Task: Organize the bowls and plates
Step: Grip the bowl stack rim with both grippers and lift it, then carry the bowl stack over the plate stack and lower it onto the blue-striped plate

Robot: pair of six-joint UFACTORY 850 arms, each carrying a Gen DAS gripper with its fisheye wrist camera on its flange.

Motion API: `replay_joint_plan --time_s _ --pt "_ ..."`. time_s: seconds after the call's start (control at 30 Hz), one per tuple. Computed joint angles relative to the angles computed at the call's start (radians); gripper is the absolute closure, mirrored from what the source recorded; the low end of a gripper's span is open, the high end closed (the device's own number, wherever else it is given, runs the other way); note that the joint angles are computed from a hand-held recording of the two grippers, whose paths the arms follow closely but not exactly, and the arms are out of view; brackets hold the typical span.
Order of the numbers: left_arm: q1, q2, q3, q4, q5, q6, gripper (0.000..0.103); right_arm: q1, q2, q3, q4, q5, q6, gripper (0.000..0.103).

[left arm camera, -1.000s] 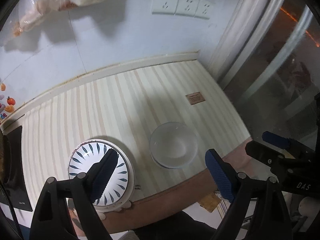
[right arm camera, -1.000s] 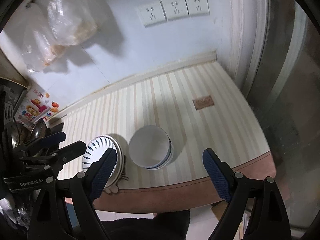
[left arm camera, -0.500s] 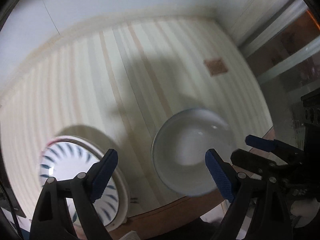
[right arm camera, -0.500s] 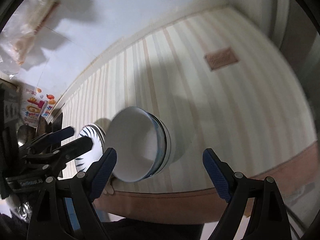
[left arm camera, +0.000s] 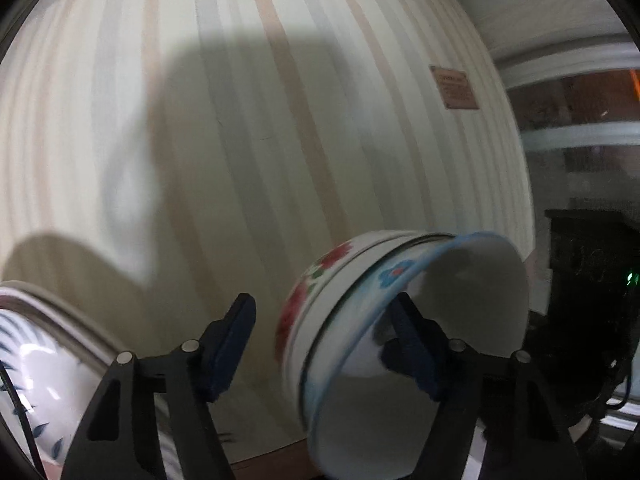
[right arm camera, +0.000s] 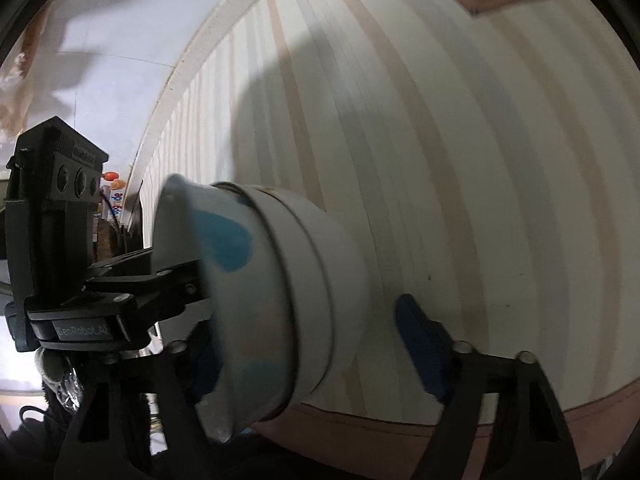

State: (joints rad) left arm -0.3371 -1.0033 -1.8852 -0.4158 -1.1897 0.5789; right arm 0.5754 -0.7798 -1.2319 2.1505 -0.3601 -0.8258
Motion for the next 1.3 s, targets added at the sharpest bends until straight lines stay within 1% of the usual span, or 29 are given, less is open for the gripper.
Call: replay_joint_plan --time_s 0.03,0.07,0.1,0.13,0.23,0.33,0.47,0.77,0.83,0.97,1.13,1.3 --pt "0.001 -0.005 -0.006 -0.014 -0.013 0.008 0.038 -0.001 -0.003 0.0 0.032 -0.005 -0.038 0.037" --pt "0.002 -0.008 -0.008 -0.026 -0.022 0.015 0.039 -0.001 -0.008 -0.003 0.047 -0.009 -0.061 0.041" --pt "-0.001 0.001 0.003 -0.025 -0.012 0.011 0.039 -0.004 -0.016 -0.007 0.066 -0.027 -0.079 0.044" --pt "-0.002 0.004 0.005 -0.021 -0.006 0.006 0.039 -0.005 -0.02 -0.012 0.058 -0.025 -0.07 0.044" --pt "0.0 0.008 0.009 -0.026 -0.001 -0.004 0.039 -0.003 -0.027 -0.022 0.065 -0.013 -0.073 0.046" --pt "0.003 0.02 0.024 -0.025 0.008 -0.024 0.039 -0.005 -0.028 -0.022 0.084 -0.018 -0.081 0.047" --pt "0.007 0.044 0.053 -0.017 0.035 -0.037 0.039 -0.003 -0.039 -0.051 0.037 -0.008 -0.038 0.047" --pt "0.011 0.058 0.061 -0.001 0.053 -0.071 0.039 -0.004 -0.059 -0.075 0.064 -0.068 -0.002 0.047" --pt "0.01 0.063 0.065 0.003 0.058 -0.081 0.039 0.0 -0.061 -0.085 0.054 -0.069 0.017 0.047" --pt "0.025 0.087 0.08 0.002 0.064 -0.073 0.039 0.007 -0.058 -0.101 0.007 -0.063 0.072 0.047" --pt "0.051 0.105 0.074 -0.016 0.06 -0.071 0.039 0.01 -0.06 -0.153 -0.103 -0.041 0.167 0.047" --pt "0.091 0.124 0.068 -0.031 0.071 -0.076 0.039 0.008 -0.086 -0.256 -0.323 -0.025 0.334 0.047"
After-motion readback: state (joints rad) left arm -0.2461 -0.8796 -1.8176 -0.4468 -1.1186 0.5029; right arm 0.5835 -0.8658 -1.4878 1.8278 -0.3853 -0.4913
